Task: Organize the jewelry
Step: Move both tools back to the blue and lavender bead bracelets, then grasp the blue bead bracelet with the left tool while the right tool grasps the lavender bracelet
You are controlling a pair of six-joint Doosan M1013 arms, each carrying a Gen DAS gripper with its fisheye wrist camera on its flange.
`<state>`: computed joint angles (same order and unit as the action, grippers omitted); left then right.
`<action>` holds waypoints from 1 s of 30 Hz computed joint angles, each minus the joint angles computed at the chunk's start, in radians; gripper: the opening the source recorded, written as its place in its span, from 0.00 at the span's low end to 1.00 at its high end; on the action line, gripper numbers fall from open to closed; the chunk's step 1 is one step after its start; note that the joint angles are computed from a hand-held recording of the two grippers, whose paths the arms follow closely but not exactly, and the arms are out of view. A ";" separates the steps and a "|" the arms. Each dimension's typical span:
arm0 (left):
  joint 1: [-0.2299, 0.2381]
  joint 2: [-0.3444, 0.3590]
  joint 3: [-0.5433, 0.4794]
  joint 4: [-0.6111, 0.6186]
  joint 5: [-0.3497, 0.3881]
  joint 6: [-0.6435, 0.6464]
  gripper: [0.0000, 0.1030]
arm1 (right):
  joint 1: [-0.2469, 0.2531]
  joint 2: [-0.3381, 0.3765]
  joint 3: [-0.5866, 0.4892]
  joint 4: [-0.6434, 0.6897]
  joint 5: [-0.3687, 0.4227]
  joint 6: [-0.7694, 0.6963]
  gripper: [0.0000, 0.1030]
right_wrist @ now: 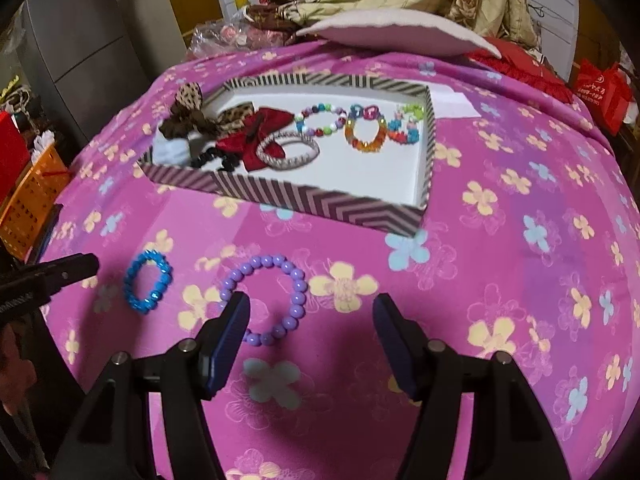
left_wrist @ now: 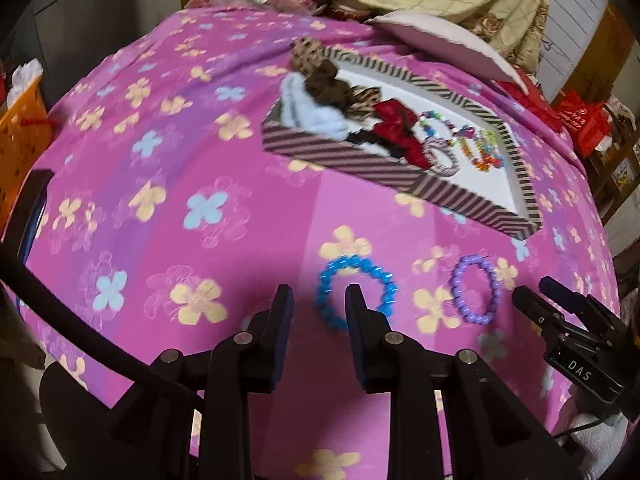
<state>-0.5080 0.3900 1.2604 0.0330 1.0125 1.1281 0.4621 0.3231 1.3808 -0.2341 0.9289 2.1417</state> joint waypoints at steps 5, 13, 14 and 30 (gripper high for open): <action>0.006 0.020 -0.005 -0.016 0.018 0.002 0.38 | 0.005 0.021 -0.009 -0.024 0.013 -0.014 0.65; -0.003 0.048 -0.017 0.012 0.032 -0.006 0.41 | 0.014 0.052 -0.031 -0.073 0.029 -0.048 0.53; -0.005 0.056 -0.025 0.016 0.045 -0.002 0.42 | 0.014 0.059 -0.037 -0.071 0.036 -0.059 0.49; -0.004 0.061 -0.041 0.003 0.013 0.059 0.20 | 0.015 0.037 -0.027 -0.041 -0.052 -0.135 0.09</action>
<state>-0.5124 0.4508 1.2195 0.0362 1.0252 1.1867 0.4767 0.3604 1.3537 -0.2754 0.8773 2.0063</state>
